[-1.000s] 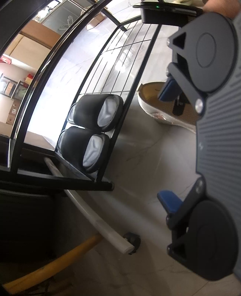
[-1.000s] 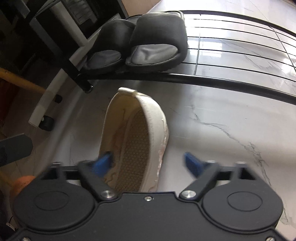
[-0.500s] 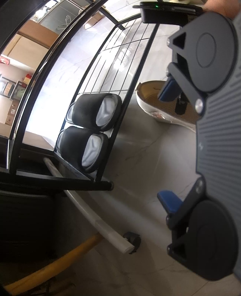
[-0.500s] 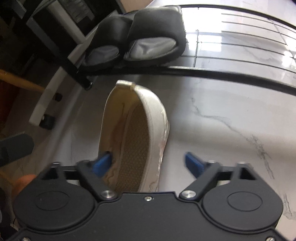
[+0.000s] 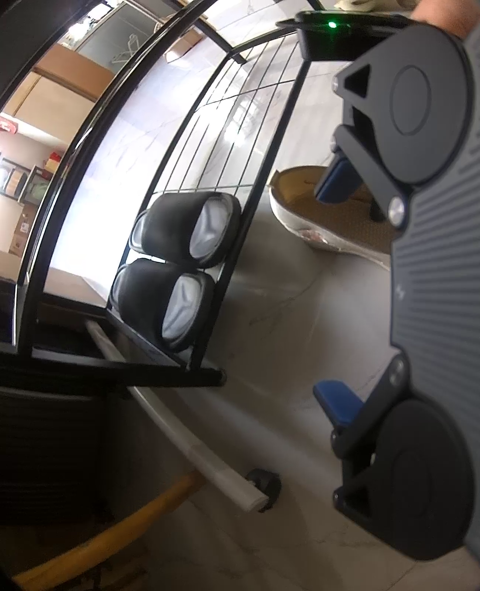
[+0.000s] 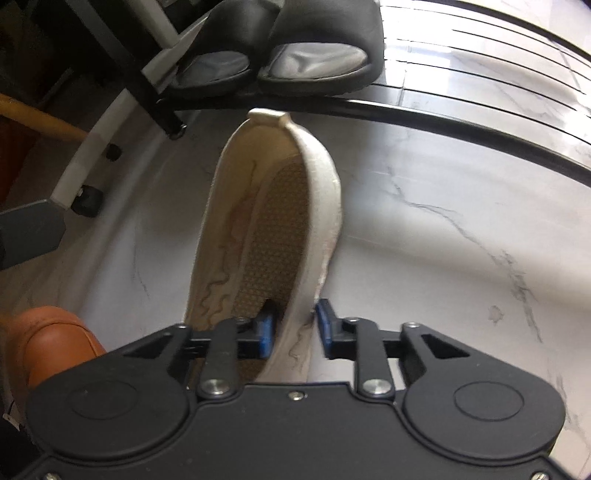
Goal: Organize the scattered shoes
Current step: 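Grip the white shoe's heel with the right gripper and push it toward the rack, then open the right gripper and withdraw from the white shoe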
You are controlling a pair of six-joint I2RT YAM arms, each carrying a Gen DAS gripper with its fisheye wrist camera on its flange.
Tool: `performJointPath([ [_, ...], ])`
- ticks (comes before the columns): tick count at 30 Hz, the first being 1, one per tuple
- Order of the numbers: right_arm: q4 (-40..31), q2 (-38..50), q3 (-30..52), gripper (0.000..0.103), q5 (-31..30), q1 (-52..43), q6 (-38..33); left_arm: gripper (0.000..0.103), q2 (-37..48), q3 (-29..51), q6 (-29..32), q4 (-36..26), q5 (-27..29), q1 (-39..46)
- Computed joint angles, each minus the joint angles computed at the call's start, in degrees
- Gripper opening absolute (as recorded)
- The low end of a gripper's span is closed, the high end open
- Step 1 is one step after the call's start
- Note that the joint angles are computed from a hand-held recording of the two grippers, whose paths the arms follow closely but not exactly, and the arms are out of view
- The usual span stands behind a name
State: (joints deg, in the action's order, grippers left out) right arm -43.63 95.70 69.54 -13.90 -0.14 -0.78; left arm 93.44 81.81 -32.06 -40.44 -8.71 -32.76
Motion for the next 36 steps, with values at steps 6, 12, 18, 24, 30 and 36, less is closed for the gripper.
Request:
performJointPath([
  [6,-0.8,-1.1,0.2,0.007,4.6,-1.9,-1.9,0.102,-0.5,-0.3,-0.9,0.3,0.8,0.6],
  [12,-1.3,-0.3,1.6,0.007,7.1,-7.5,1.6,0.102,-0.6,-0.2,-1.0,0.4,1.5,0.7],
  [18,0.6,-0.5,1.2,0.007,9.1,-12.5,6.2,0.102,-0.4,-0.1,-1.1,0.3,1.5,0.6],
  [24,2.4,-0.9,0.3,0.007,12.0,-14.2,5.1,0.102,-0.3,0.0,-1.1,0.2,1.5,0.5],
  [30,6.0,-0.7,-0.9,0.007,13.8,-13.3,2.6,0.102,-0.2,0.0,-1.1,0.0,1.2,0.3],
  [36,6.2,1.2,0.8,0.007,13.0,-13.2,3.6,0.102,0.4,0.3,-1.1,-0.2,1.0,0.1],
])
